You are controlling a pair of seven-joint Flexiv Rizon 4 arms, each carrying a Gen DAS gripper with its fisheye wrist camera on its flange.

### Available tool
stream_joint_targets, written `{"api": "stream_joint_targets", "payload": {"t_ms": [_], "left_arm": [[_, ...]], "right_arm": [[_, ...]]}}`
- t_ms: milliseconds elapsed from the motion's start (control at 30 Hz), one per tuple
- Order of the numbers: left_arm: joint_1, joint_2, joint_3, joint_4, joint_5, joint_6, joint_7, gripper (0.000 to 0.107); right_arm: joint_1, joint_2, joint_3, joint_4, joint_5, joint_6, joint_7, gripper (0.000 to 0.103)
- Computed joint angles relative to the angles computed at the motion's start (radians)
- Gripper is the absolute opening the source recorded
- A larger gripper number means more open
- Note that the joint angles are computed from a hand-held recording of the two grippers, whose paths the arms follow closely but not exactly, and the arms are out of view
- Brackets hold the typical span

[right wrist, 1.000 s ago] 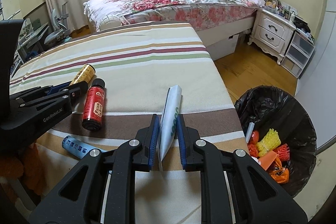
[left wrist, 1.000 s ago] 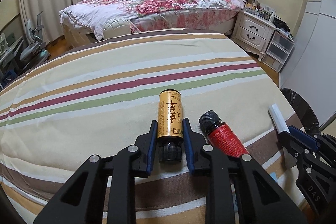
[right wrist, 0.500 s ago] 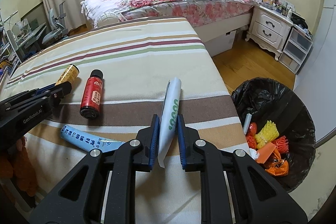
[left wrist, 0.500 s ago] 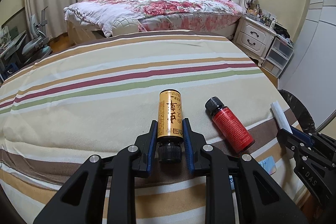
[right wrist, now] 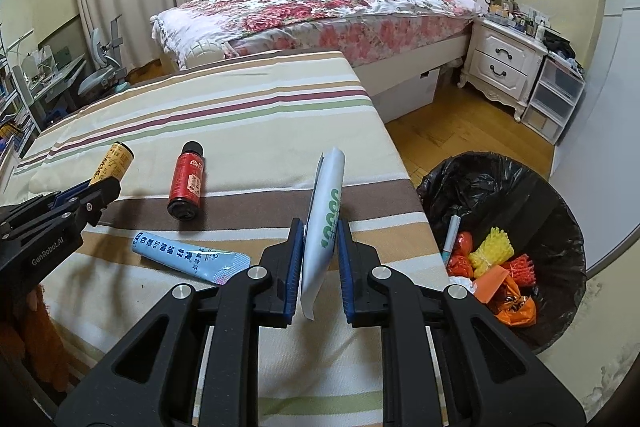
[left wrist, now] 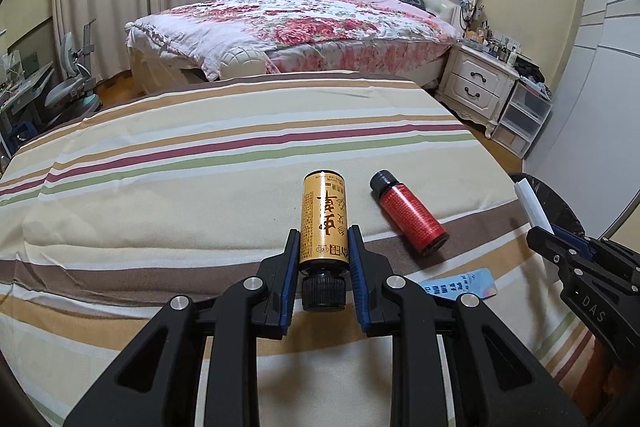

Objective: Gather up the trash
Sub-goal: 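Carry the white tube and gold bottle in both grippers over the bin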

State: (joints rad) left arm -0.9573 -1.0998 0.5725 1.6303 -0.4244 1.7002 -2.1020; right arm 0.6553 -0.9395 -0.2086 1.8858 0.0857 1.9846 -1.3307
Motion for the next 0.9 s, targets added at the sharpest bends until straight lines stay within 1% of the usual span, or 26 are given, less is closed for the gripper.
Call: {"api": "stream_joint_targets", "payload": {"t_ms": [267,433,533,633,900], "left_arm": [[-0.08,-0.02,0.066,-0.022,-0.026,0.026,0.007,0.025],[-0.099,-0.039,0.078,-0.073,-0.043,0.025,0.044,0.025],[-0.099,-0.058,0.08,-0.13,-0.038,0.001,0.064,0.025],[-0.093,-0.079,0.083,-0.193,-0.016,-0.027,0.07,0.025],[-0.042,-0.149,0.08,-0.405,0.079,-0.13,0.036,0.025]], "right_arm": [[0.001,0.031,-0.011,0.06,0.055,0.062,-0.019,0.017],[-0.007,0.044,-0.021,0.088,0.096,0.093,-0.041,0.017],[-0.01,0.044,-0.035,0.096,0.126,0.104,-0.053,0.017],[-0.036,0.046,-0.032,0.098,0.14,0.111,-0.057,0.017],[-0.088,0.037,-0.039,0.087,0.161,0.112,-0.057,0.017]]}}
